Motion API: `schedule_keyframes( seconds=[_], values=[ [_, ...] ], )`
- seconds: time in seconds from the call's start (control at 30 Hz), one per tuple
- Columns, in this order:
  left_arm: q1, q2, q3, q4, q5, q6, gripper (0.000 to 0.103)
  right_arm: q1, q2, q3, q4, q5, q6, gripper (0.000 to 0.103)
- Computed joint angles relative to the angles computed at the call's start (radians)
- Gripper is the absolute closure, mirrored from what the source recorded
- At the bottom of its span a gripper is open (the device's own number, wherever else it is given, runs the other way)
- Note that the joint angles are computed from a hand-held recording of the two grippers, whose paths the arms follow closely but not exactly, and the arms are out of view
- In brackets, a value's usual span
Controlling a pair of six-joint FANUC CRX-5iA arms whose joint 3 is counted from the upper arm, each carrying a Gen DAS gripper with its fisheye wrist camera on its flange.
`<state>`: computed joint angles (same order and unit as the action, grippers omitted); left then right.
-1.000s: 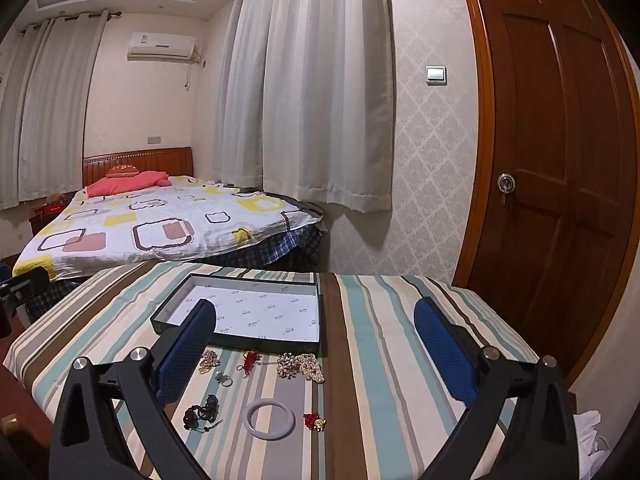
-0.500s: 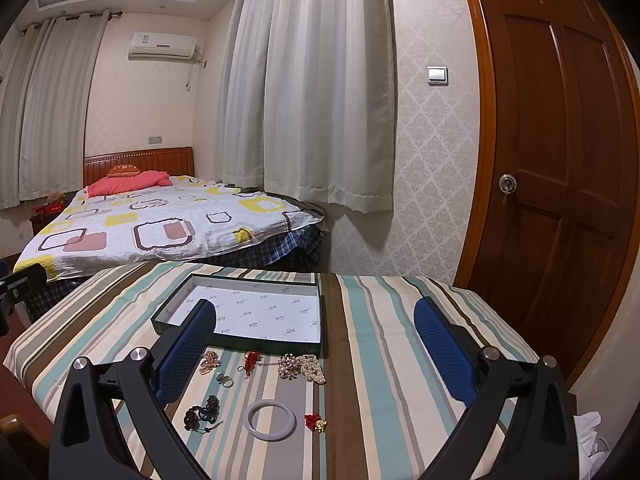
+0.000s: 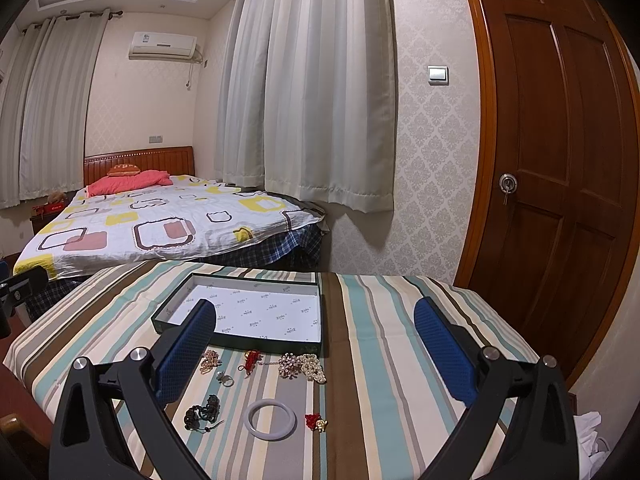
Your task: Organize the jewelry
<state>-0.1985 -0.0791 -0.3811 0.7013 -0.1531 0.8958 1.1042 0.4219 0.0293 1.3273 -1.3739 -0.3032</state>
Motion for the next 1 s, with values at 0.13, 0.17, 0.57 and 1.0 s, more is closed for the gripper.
schedule_keyframes(
  seconds=[0.13, 0.17, 0.57, 1.0],
  values=[
    [0.006, 0.001, 0.01, -0.029, -0.014, 0.026, 0.004, 0.0, 0.0, 0.0, 0.001, 0.0, 0.001, 0.006],
    [0.005, 0.0, 0.001, -0.008, -0.007, 0.007, 0.004, 0.0, 0.0, 0.0, 0.001, 0.0, 0.001, 0.006],
    [0.004, -0.006, -0.016, 0.034, 0.0, -0.033, 0.004, 0.001, 0.0, 0.0, 0.0, -0.001, 0.001, 0.006],
    [-0.004, -0.008, -0.037, 0.082, 0.021, -0.081, 0.004, 0.001, 0.0, 0.002, -0.001, -0.001, 0.003, 0.006]
  ],
)
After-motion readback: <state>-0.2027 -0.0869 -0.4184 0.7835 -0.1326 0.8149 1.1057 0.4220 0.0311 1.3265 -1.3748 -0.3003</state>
